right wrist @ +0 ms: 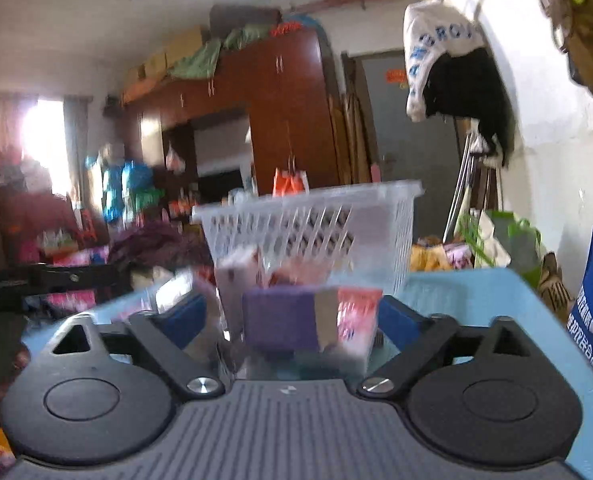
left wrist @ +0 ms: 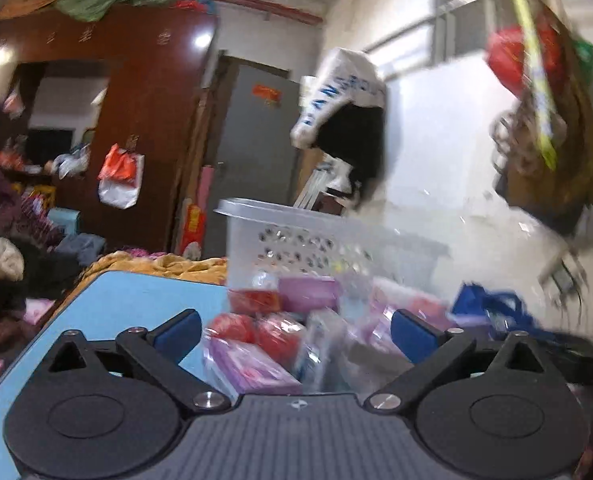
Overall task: Organize objects
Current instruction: 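Grasp a purple box with left tool while right tool grasps a blue card box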
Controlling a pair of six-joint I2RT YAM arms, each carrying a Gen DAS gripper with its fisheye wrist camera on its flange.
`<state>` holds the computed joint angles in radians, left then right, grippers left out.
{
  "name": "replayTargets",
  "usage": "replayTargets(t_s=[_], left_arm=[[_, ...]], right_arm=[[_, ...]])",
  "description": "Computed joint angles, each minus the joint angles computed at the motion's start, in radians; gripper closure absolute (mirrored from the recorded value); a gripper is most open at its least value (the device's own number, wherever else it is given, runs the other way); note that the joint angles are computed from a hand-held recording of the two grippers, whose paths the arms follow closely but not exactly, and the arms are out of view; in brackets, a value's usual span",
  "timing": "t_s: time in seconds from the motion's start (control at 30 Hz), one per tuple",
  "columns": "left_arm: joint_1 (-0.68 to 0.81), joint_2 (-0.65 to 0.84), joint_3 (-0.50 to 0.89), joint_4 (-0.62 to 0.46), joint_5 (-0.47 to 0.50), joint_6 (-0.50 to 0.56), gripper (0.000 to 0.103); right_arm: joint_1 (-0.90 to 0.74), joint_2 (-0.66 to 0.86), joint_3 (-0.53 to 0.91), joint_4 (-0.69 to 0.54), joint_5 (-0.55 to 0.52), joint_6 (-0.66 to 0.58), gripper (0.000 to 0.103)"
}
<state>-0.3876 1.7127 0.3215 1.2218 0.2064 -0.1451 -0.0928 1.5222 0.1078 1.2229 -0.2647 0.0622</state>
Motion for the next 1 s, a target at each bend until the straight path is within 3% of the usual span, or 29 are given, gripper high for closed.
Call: replayTargets(t_s=[0.13,0.2,0.3,0.37,0.5,0.57,0.77,0.83,0.9,1.0], left_arm=[[-0.04,0.001,-0.007,0.042,0.099,0.046,0.005],[-0.071,0.001,-0.021,0.058,0.093,0.083,0.006],[-0.116,0.013,-0.003,0.041,0.051,0.127,0.008],[-0.13,0.019,0.015,0.017,0.048,0.132,0.008],[-0.154,0.04,0.067,-0.032,0.018,0.185,0.008],[-0.163,0.043,0.095,-0.057,0.009,0.209,0.008],[-0.174,0.05,0.234,-0.304,0.018,0.283,0.011],[-0.173,0.043,0.223,-0.295,0.018,0.279,0.018],[-0.172,0.035,0.205,-0.278,0.0,0.268,0.033],[-0.142,0.023,0.173,-0.23,0.039,0.201,0.033]], right_arm=[[0.034,0.063,0.043,0.002,0.02,0.001,0.012],[0.064,0.054,0.046,-0.02,0.057,-0.017,0.018],[0.09,0.05,0.051,-0.052,0.112,-0.035,0.03],[0.082,0.041,0.052,-0.066,0.116,-0.038,0.053],[0.028,0.056,-0.034,0.083,0.053,-0.011,0.054],[-0.013,0.024,-0.054,0.084,0.019,-0.008,0.054],[-0.058,0.006,-0.058,0.081,-0.024,0.007,0.054],[-0.059,0.02,-0.059,0.097,-0.03,0.011,0.054],[-0.058,0.027,-0.062,0.108,-0.032,0.013,0.054],[-0.067,0.026,-0.063,0.117,-0.038,0.019,0.054]])
